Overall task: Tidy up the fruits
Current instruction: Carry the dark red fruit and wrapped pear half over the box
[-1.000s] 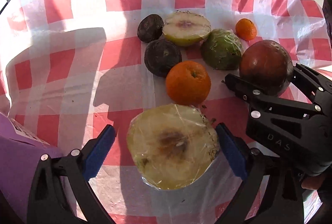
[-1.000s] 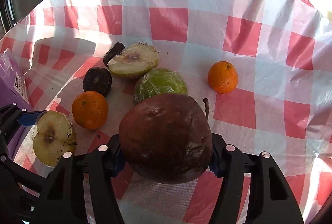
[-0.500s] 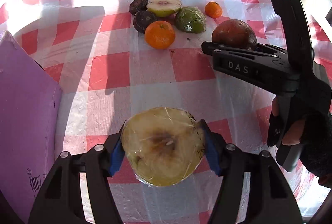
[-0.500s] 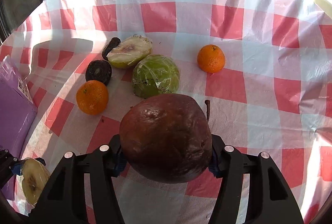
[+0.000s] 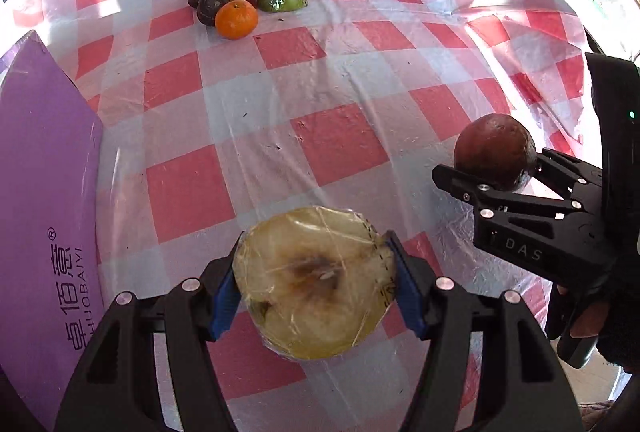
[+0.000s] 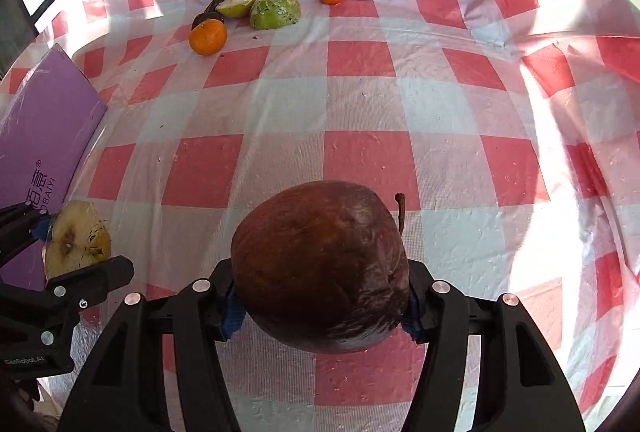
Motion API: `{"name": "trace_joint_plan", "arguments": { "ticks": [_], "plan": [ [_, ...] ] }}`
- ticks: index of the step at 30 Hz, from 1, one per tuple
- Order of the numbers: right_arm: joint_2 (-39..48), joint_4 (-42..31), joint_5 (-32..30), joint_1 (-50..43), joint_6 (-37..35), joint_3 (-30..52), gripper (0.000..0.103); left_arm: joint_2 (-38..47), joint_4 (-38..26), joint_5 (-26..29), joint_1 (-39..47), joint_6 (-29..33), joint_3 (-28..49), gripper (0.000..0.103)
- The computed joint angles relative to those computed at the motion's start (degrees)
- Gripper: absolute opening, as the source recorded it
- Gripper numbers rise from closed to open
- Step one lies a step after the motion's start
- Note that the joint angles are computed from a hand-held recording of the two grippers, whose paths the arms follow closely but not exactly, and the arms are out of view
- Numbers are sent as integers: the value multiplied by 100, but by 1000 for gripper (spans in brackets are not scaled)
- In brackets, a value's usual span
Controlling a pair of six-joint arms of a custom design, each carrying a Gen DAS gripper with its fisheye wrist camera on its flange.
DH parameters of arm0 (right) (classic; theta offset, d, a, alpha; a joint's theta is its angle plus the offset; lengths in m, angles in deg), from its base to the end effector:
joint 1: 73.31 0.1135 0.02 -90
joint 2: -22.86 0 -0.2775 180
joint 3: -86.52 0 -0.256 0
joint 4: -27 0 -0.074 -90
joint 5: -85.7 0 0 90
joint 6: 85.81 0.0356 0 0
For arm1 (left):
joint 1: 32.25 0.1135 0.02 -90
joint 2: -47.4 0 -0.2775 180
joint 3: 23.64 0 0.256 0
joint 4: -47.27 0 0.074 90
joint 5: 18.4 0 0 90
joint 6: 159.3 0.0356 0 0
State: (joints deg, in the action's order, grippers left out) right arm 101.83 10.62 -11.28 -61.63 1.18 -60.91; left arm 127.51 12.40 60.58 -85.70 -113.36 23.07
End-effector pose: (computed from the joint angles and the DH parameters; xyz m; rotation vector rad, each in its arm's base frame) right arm 0.1886 0.0434 0.1033 -0.3804 2.6424 0.2112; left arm 0.1403 -0.1778 0.1448 0.1737 2.7355 -0.2212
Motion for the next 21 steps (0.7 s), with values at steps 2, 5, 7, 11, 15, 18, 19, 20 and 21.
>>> {"name": "trace_joint_plan", "arguments": {
  "ticks": [2,5,7,11,15,18,19,20,21],
  "plan": [
    [-466,-296,133,199,449,-185,59,-469,-214,-48,-18,136,-41,64],
    [-1035,-696,328,641,1101,-333,58,-1117,-571,-179,10,414,-54,65],
    [-1245,-893,571,1083,1550,-322,59,-1528,-797,-202,56,559,-83,65],
    [-1616,-1270,1001,1870,2564,-295,58,-2167,-1096,-159,210,905,-55,64],
    [-2011,-1741,1520,2784,3531,-197,58,-2850,-1366,-169,192,1192,-22,64],
    [-2328,-2131,1821,3352,4233,-88,58,-3383,-1626,-178,149,1315,-34,65],
    [-2407,-2260,1936,3543,4460,-36,58,-3552,-1734,-205,117,1336,-37,64],
    [-2498,-2404,2060,3747,4692,17,58,-3747,-1863,-237,90,1360,-41,65],
    [-2559,-2520,2176,3945,4916,79,58,-3944,-1997,-264,83,1382,-44,65]
  ]
}}
